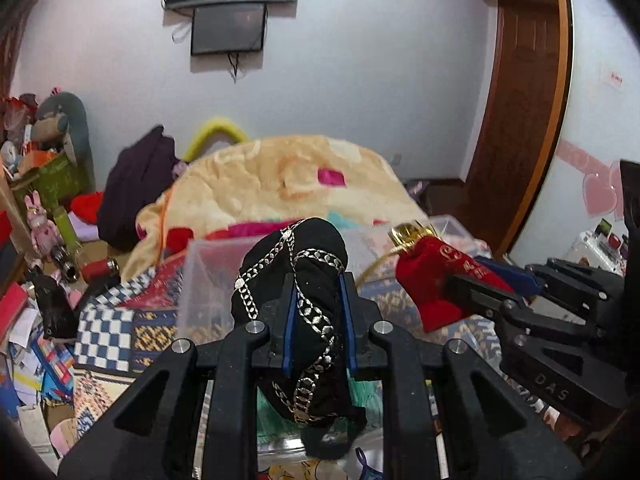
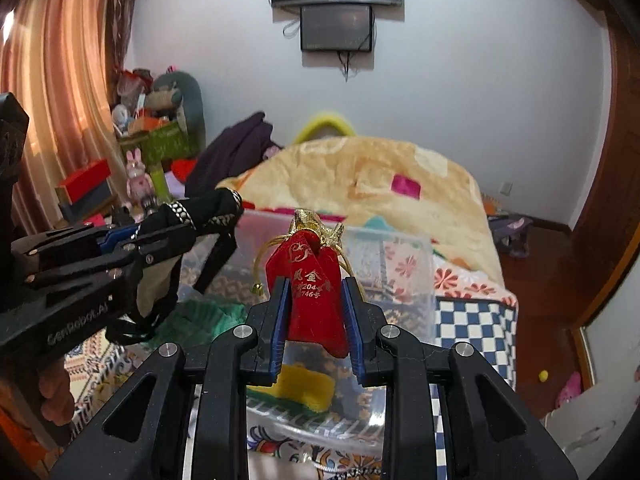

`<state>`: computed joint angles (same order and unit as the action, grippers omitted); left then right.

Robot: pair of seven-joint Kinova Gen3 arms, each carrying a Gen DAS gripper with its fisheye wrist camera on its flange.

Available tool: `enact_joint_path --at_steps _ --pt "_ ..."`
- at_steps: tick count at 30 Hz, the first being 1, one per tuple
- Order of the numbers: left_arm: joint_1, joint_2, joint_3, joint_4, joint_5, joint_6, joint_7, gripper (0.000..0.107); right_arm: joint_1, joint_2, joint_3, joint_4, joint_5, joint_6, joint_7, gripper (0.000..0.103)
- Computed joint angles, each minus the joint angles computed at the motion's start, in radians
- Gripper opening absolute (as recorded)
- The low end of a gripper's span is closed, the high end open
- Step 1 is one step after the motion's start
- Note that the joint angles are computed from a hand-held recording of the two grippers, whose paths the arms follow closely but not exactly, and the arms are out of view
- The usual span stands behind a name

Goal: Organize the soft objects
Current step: 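Lower the beanie and red pouch into the clear box and open both tools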

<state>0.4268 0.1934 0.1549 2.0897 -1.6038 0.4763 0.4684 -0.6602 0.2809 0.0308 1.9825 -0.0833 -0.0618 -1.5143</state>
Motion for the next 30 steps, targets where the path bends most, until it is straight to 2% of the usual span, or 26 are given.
enact_joint_path --at_steps 3,7,9,13,16,18,22,24,30 --pt "-0.007 0.025 -0.004 -0.019 0.062 -0.023 -0.078 0.019 -0.014 0.017 0.017 -0.029 0.008 0.049 -0.001 0.024" --pt "0.015 0.038 -0.023 -0.023 0.089 -0.033 -0.117 0.019 -0.037 0.027 0.038 -0.053 0.055 0.093 -0.013 0.025" --pt "0.024 0.041 -0.029 -0.028 0.112 -0.035 -0.141 0.023 -0.069 0.029 0.069 -0.061 0.078 0.107 -0.032 0.026" --pt "0.042 0.029 -0.047 -0.025 0.133 -0.045 -0.155 0.037 -0.078 0.014 0.08 -0.05 0.12 0.106 -0.065 0.037" --pt "0.053 0.005 -0.05 -0.005 0.111 -0.044 -0.124 0.047 -0.03 -0.006 0.034 -0.039 0.132 0.091 -0.072 0.04" --pt "0.056 -0.019 -0.041 0.014 0.082 -0.032 -0.091 0.048 -0.001 -0.024 0.006 -0.026 0.135 0.078 -0.069 0.041" --pt "0.049 -0.08 -0.002 0.061 0.013 -0.001 -0.008 0.055 -0.077 -0.077 0.091 0.024 0.12 0.03 -0.052 0.044" --pt "0.05 -0.108 0.025 0.084 -0.012 0.037 0.021 0.057 -0.089 -0.108 0.101 0.06 0.095 -0.004 -0.027 0.048" --pt "0.07 -0.171 0.097 0.158 -0.066 0.133 0.124 0.067 -0.012 -0.175 0.003 0.163 0.051 -0.106 0.011 0.053"
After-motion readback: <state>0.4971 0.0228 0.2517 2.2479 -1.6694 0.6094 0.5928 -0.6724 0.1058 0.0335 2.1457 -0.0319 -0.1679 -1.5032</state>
